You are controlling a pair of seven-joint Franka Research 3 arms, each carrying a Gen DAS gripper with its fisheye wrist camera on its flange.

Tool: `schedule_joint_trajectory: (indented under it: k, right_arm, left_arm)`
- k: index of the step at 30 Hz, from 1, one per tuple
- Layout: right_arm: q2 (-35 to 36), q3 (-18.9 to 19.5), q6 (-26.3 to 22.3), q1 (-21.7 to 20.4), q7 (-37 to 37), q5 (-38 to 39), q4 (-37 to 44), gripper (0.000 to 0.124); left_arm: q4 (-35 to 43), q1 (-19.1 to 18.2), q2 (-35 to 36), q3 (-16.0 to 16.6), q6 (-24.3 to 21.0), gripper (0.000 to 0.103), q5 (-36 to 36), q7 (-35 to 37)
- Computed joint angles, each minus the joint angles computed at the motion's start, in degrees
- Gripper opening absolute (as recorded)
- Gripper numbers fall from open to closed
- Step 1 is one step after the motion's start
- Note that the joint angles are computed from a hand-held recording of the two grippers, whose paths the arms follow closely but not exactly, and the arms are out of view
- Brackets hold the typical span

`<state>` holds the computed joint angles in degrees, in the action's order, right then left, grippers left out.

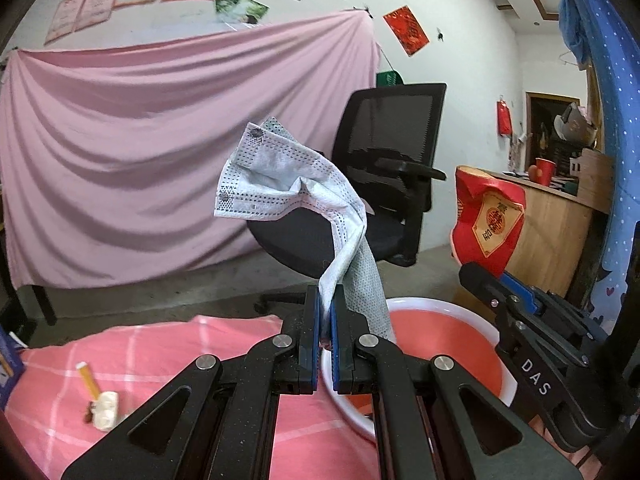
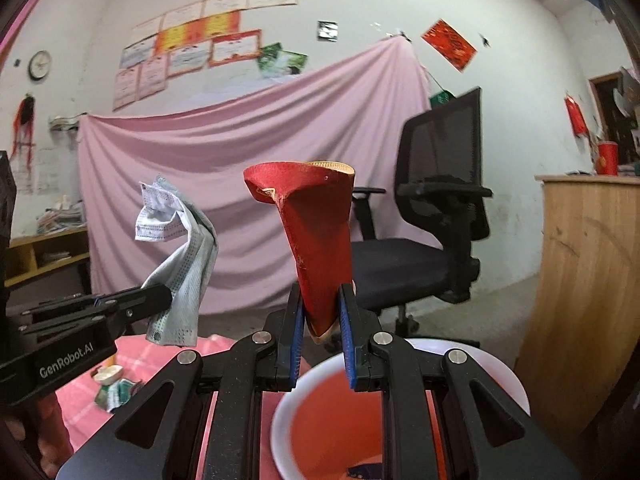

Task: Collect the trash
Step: 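Carry mask and cup over the orange basin and open both tools to drop them, then move both tools back over the remaining trash on the table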

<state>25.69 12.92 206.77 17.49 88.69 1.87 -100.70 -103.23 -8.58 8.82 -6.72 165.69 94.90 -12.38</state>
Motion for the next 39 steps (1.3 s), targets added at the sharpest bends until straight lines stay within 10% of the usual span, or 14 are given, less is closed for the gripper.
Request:
schedule_joint_trajectory:
  k: [21,39]
  right_arm:
    - [-0.28,-5.72,-9.01,4.82,-5.20,13.57,2.18,0.028]
    - [-0.34,-2.91,-8.71,3.03,-6.40,13.80,2.51,0.032]
  left_arm:
    - [4.06,-3.00,7.26,3.42,6.80,0.013,-28.02,27.15]
    - [-0.21,-4.35,3.02,6.60,5.94,0.016,-19.09,15.02]
